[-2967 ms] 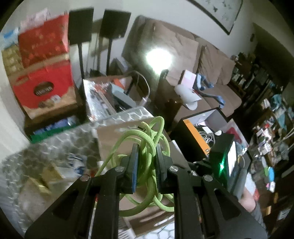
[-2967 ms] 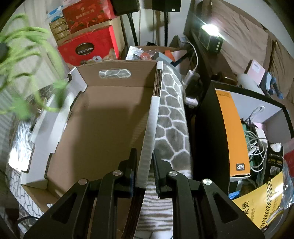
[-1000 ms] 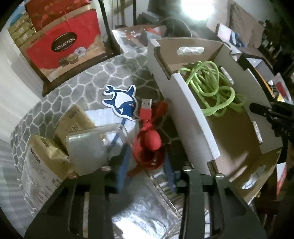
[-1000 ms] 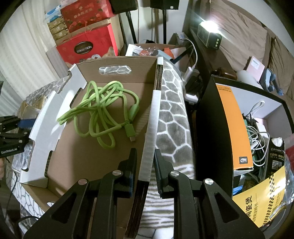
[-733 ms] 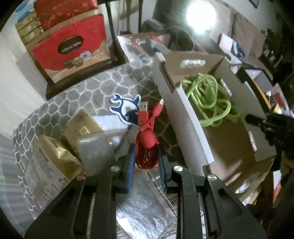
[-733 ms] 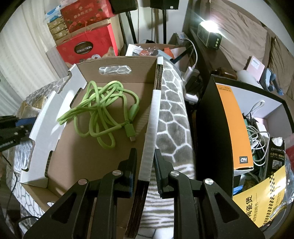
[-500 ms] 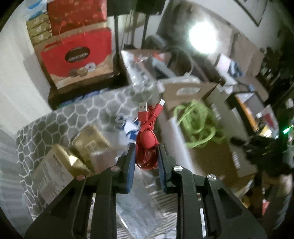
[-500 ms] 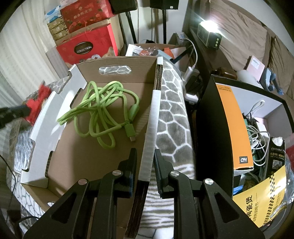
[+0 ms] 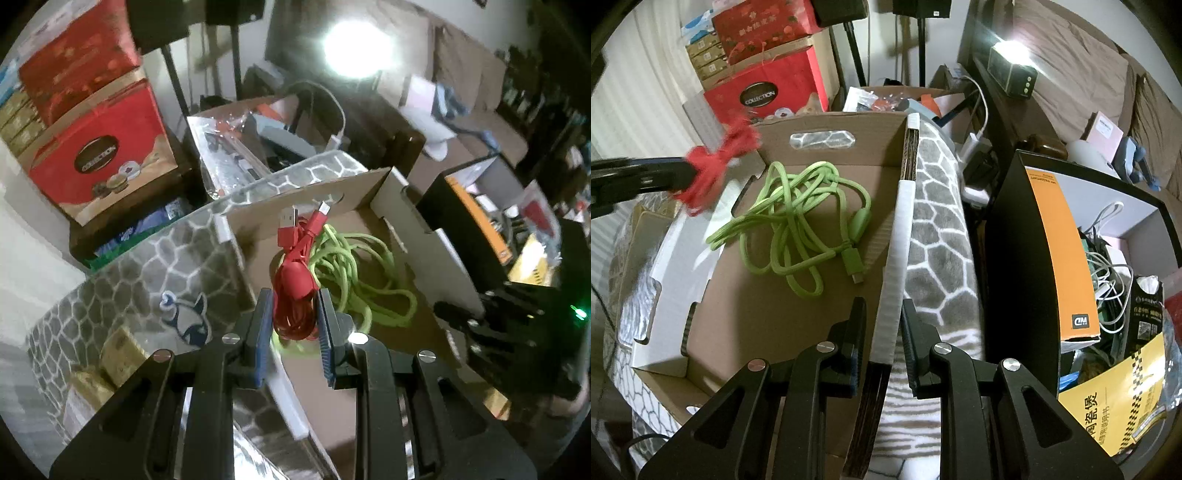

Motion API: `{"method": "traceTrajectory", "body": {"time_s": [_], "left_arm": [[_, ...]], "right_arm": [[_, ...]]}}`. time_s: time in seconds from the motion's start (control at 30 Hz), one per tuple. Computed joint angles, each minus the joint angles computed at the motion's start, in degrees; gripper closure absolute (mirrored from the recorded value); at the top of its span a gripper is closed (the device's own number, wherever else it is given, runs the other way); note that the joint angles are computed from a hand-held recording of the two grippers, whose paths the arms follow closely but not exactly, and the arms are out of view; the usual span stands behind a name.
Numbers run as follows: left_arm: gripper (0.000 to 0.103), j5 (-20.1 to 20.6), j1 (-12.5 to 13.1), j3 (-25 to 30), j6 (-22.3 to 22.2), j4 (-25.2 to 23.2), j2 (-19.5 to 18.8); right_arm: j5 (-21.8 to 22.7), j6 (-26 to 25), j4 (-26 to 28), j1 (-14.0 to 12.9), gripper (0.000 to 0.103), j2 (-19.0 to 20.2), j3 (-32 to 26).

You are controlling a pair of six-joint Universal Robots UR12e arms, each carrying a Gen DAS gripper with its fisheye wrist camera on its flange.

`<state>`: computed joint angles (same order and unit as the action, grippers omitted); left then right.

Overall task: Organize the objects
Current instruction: 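Carry the red cable into the box beside the green cable and release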

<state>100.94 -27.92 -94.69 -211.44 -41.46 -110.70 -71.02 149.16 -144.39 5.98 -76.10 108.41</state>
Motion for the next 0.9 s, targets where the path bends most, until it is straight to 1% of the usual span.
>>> {"method": "traceTrajectory", "body": {"time_s": [0.1,0.13,0.17,0.23,0.27,0.3,0.33,0.37,0.4,0.5,0.57,0.67,0.73,0.8,0.9], "left_arm": [[0.081,1.5,-0.1,2.4,1.2,-4.2,-1.7],[0.081,3.3,-0.4,3.5,1.6,-6.6,-2.5],[0.079,4.5,-0.5,4.1,1.7,-7.9,-2.9],[0.076,5.9,-0.6,4.3,1.3,-9.1,-3.2],[0.074,6.0,-0.5,4.2,1.1,-8.9,-3.2],[0.067,5.6,-0.4,3.9,1.1,-8.2,-3.1],[0.063,5.1,-0.3,3.3,0.9,-7.2,-2.8],[0.055,5.0,-0.2,3.2,0.7,-6.9,-2.8],[0.052,4.9,-0.2,2.8,0.4,-6.4,-2.5],[0.048,3.7,0.0,1.3,-0.4,-4.0,-1.4],[0.047,3.6,-0.1,0.4,-0.9,-2.7,-0.5],[0.042,4.2,-0.3,-1.9,-1.9,-0.8,1.8],[0.040,4.7,-0.4,-3.5,-2.4,-0.3,3.3],[0.030,5.6,-0.5,-5.5,-3.6,-0.3,5.1],[0.029,5.6,-0.4,-8.6,-5.4,0.3,7.4]], "right_arm": [[0.2,0.0,0.3,-0.1,0.084,0.0,-0.1],[0.2,0.0,0.4,-0.1,0.084,0.0,-0.1],[0.2,0.0,0.4,-0.1,0.084,0.0,-0.1],[0.2,0.0,0.5,-0.1,0.083,-0.1,-0.1],[0.3,-0.1,0.5,-0.1,0.083,-0.1,0.0],[0.3,-0.1,0.5,-0.1,0.083,-0.2,0.0],[0.3,-0.1,0.5,-0.1,0.083,-0.2,0.0],[0.2,-0.1,0.5,-0.1,0.083,-0.2,0.0],[0.2,-0.1,0.5,-0.1,0.083,-0.2,0.1],[0.2,0.0,0.5,-0.1,0.083,-0.3,0.1],[0.3,-0.1,0.4,-0.1,0.083,-0.3,0.1],[0.3,-0.1,0.6,-0.1,0.083,-0.3,0.1],[0.1,-0.1,0.6,0.0,0.083,-0.3,0.1],[0.1,0.0,0.6,0.0,0.083,-0.4,0.2],[0.3,0.2,0.5,-0.1,0.083,-0.5,0.4]]}}
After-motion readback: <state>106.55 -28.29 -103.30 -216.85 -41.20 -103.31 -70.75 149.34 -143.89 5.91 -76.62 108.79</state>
